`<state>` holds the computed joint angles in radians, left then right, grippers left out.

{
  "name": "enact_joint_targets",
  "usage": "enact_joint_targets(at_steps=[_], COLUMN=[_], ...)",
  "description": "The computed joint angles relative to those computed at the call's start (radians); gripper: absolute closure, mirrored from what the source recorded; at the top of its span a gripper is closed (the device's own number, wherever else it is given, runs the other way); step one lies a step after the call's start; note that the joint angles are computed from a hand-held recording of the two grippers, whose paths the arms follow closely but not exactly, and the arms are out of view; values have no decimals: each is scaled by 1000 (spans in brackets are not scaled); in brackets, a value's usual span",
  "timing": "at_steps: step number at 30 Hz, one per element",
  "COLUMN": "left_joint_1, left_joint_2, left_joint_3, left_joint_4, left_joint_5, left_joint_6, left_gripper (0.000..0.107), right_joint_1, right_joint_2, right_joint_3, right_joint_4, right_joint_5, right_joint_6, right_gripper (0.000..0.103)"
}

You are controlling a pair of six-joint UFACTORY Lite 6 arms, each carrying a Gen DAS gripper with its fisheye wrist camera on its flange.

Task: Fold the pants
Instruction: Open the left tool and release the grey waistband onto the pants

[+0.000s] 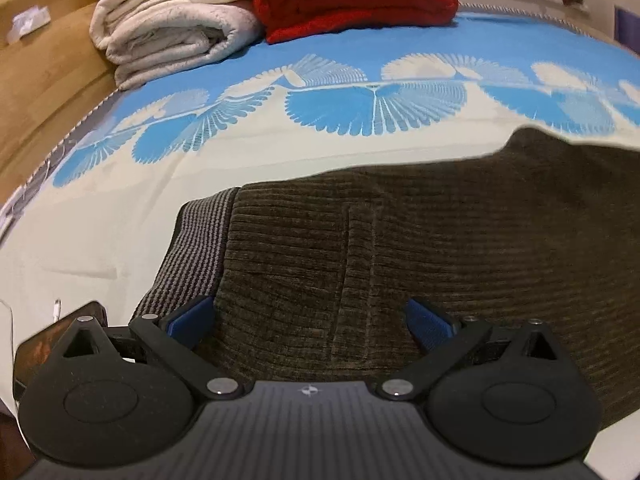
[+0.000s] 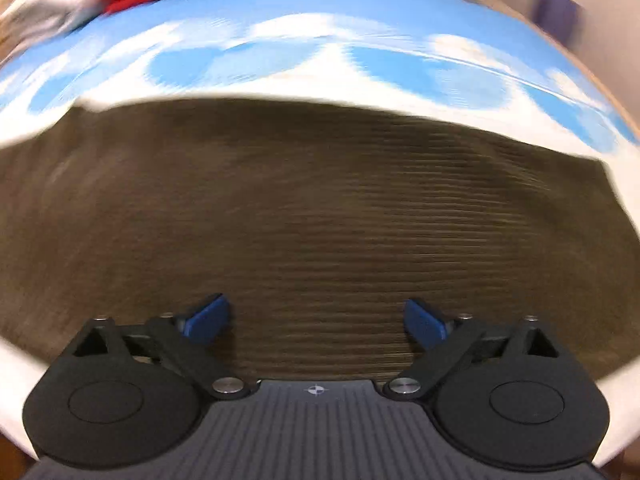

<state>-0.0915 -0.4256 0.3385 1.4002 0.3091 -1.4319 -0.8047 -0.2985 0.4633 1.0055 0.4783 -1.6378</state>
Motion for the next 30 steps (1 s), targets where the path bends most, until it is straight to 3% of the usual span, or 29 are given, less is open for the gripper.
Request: enact_joint_targets(at_steps=[3,5,9,12,14,17,21,24,30], left_joint_1=[7,-38,-153,-230,-241,-223,-237,-217,-133], left_joint_2=[-99,-123,-77,-39,-36,-42,-71,-107,-81], left_joint_3=[-25,-37,-69,-98,-103,-106,-117,-133,-101], left_joint_4=[-164,-217,-129,41,62,60,70,122,172], left_joint_5=[-36,-4,81,152,163,150,179,169,69], left_joint_6=[94,103,-36,-210,-238,-244,-284,-355,-474], left_gripper=[4,4,4,4,4,4,4,4,4], right_joint_1=[-163,-202,-319,-384,-412,-499,-655,-736,-814], right_joint_2=[122,236,318,400,516,701,791,916,1040], right_joint_3=[96,157,227,307,423,617,712,830,961], right_joint_4=[114,151,251,485,534,426,591,472,385], right_joint_5=[57,-6,20,-17,-74,-44,102,225,421], right_joint_6=[-111,-142,-264,-356,-261,26,126,303,361], right_gripper=[10,10,12,12,14,16,19,18,23])
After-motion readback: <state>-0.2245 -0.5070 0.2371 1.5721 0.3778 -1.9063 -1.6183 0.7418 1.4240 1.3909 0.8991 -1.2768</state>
